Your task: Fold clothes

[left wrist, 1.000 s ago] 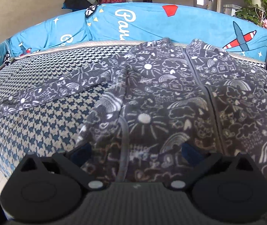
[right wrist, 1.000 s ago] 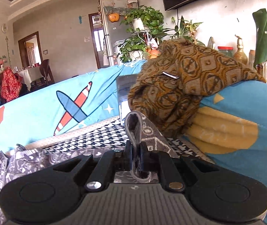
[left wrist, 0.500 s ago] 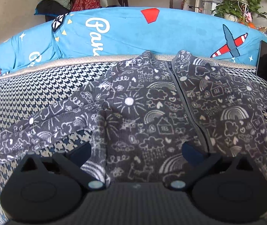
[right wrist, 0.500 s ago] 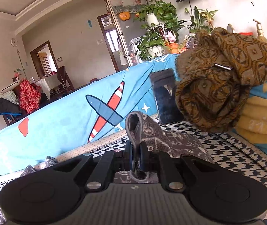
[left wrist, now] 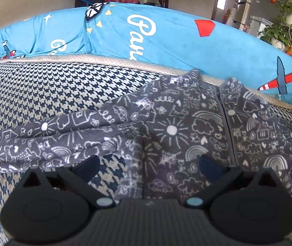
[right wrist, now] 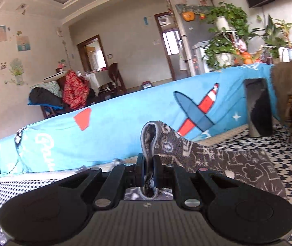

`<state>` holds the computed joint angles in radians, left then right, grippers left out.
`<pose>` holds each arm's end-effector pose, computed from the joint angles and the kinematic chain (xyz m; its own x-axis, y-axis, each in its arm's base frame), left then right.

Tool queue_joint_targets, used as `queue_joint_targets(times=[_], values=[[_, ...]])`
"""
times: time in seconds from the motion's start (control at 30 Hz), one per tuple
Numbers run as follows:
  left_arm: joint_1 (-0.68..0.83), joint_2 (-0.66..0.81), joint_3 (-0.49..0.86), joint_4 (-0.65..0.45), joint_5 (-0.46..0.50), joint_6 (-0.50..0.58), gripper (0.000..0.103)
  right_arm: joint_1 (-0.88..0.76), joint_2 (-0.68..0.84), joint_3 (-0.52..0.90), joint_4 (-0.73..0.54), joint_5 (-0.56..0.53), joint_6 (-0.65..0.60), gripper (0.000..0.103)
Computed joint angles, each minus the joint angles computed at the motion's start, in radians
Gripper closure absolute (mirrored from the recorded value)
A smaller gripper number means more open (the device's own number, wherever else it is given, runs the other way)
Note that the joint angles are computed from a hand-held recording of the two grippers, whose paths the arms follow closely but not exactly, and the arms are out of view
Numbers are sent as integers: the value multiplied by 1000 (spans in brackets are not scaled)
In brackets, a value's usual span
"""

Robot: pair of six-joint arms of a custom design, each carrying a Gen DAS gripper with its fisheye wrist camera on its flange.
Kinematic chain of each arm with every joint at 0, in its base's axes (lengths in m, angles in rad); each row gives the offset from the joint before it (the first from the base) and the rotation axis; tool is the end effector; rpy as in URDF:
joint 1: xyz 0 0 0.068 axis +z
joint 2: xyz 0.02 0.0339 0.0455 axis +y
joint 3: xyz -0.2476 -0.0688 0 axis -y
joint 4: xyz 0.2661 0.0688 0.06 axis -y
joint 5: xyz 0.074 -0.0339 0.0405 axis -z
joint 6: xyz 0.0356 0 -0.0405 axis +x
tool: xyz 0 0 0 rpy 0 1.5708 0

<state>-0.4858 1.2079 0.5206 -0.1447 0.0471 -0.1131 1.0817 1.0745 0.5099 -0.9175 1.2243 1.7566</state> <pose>0.2200 -0.1180 0.1415 -0.7054 0.2450 -0.6652 0.4175 0.9019 -0.1106 0.1078 0.1314 0.1538 -0.1697 0.3915 -0.9044 0.5081 0.8211 0.2601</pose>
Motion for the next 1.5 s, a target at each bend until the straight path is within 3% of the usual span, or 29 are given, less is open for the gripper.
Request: queue_joint_targets(times=[0.17,0.2,0.27,0.33,0.53,0.8,0.87,1.03,1.5], values=[[74,7,21,-20,19,-16,0,-6,-14,-126,778,-63,-692,94],[83,15,27,-26,21,-16,0,-12,24,-136,905,-97,-782,94],[101,32,38,-37,25,-16,0,-19,116,-119,1018,-157,-861,94],[112,38,42,-42,30,-17,0,-30,175,-79,995,-238,-858,91],[118,51,49,-47,35,-31,0,4,179,-66,974,-256,-837,74],[112,64,55,-58,49,-46,0,38,88,-62,660,-231,-759,68],[112,64,56,-60,52,-47,0,53,82,-67,596,-244,-742,62],[108,79,63,-69,63,-56,0,88,148,-64,552,-284,-773,58],[130,108,82,-89,82,-54,0,25,501,77,743,-363,-1013,54]])
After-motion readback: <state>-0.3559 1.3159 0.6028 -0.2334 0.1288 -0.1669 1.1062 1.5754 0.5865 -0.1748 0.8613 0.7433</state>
